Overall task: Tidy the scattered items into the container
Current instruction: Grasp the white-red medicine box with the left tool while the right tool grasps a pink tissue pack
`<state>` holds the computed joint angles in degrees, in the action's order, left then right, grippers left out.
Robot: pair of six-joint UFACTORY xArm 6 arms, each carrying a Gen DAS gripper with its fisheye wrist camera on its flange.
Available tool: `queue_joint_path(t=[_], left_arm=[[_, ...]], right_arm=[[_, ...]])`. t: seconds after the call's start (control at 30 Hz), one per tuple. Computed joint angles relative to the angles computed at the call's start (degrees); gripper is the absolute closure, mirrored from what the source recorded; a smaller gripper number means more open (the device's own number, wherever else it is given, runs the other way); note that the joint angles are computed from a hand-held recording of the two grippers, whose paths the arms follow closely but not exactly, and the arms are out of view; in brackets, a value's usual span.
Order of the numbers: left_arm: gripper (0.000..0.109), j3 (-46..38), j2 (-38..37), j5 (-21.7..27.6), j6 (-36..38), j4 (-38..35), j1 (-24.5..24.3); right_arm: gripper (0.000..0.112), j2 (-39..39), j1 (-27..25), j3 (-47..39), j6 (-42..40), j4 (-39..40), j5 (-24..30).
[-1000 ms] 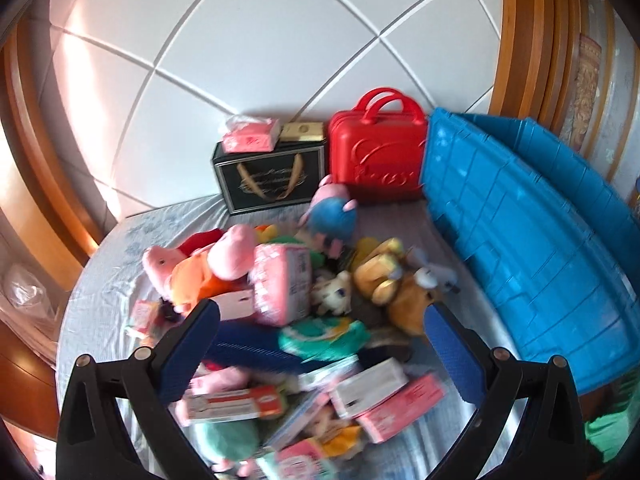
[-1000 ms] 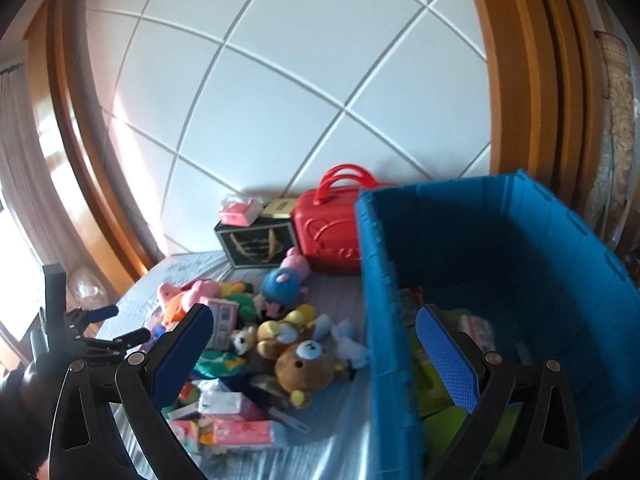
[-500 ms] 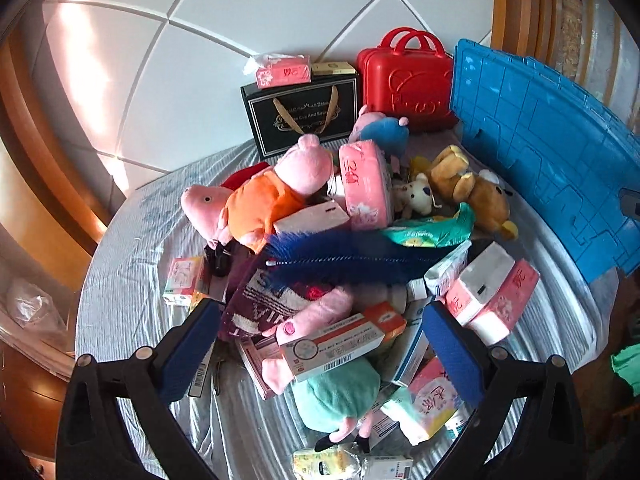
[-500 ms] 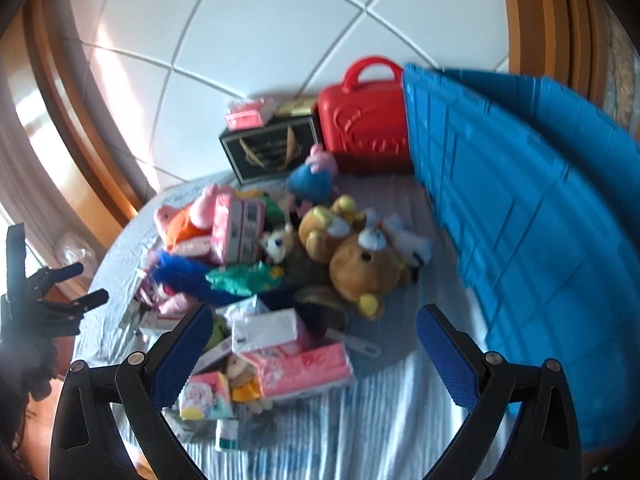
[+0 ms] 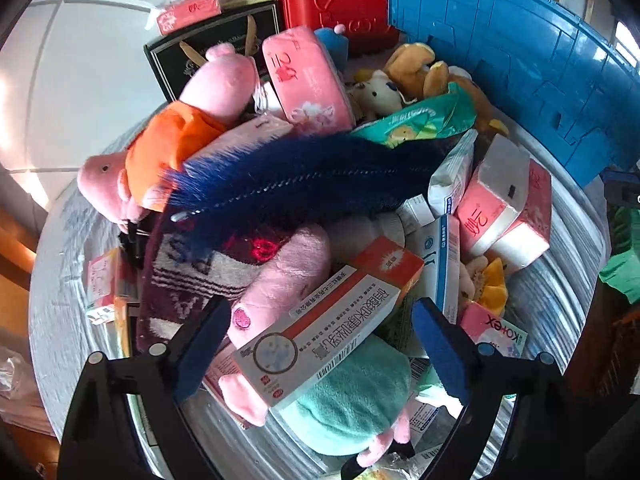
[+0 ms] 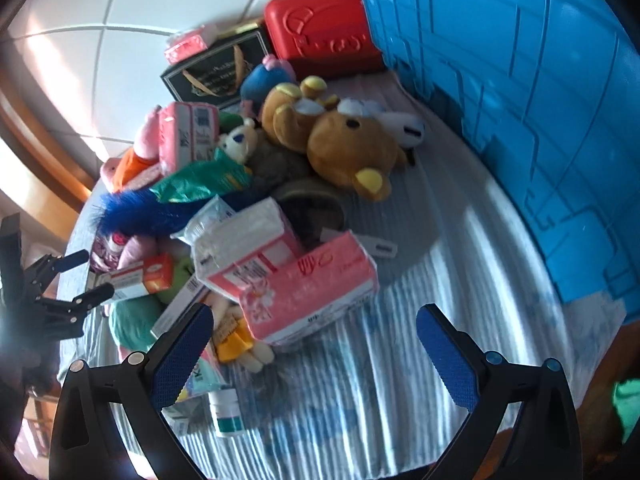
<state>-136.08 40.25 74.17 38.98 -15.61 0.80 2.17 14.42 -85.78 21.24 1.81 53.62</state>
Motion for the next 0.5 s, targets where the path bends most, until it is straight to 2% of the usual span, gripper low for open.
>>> queue_joint_path(t=[0.03, 0.1, 0.13, 0.2, 0.3, 0.37, 0.5], left_arm=[[0.024, -4.1, 3.0, 2.7, -0.7, 0.2, 0.0], [0.03, -5.1, 4.8, 4.3, -0.9, 1.2, -0.1], [0.031, -2.0, 3.5, 2.8, -0.2, 1.4, -0.3], [0.04, 4.6, 0.0, -1.6, 0.6, 0.8, -0.3], [0.052, 3.5, 0.0, 0.5, 0.4, -2.7, 0.8], [0.059, 6.7, -2.3, -0.5, 2.8, -3.1, 0.7], [0.064, 11.3, -6.2, -1.9, 5.5, -5.7, 0.8]], right_arm=[[0.01, 0.3, 0.2, 0.2, 0.6, -0.1, 0.2], [0.01, 0.8, 0.6, 0.2, 1.3, -0.4, 0.4], [0.01, 1.0, 0.8, 0.2, 1.6, -0.6, 0.4], [0.01, 1.5, 1.2, 0.2, 2.1, -1.0, 0.3], [0.01, 2.2, 1.4, 0.2, 3.1, -1.4, 0.3], [0.01, 2.7, 1.6, 0.4, 4.1, -1.7, 0.1], [0.01, 4.0, 1.5, 0.5, 8.0, -1.9, 0.4]])
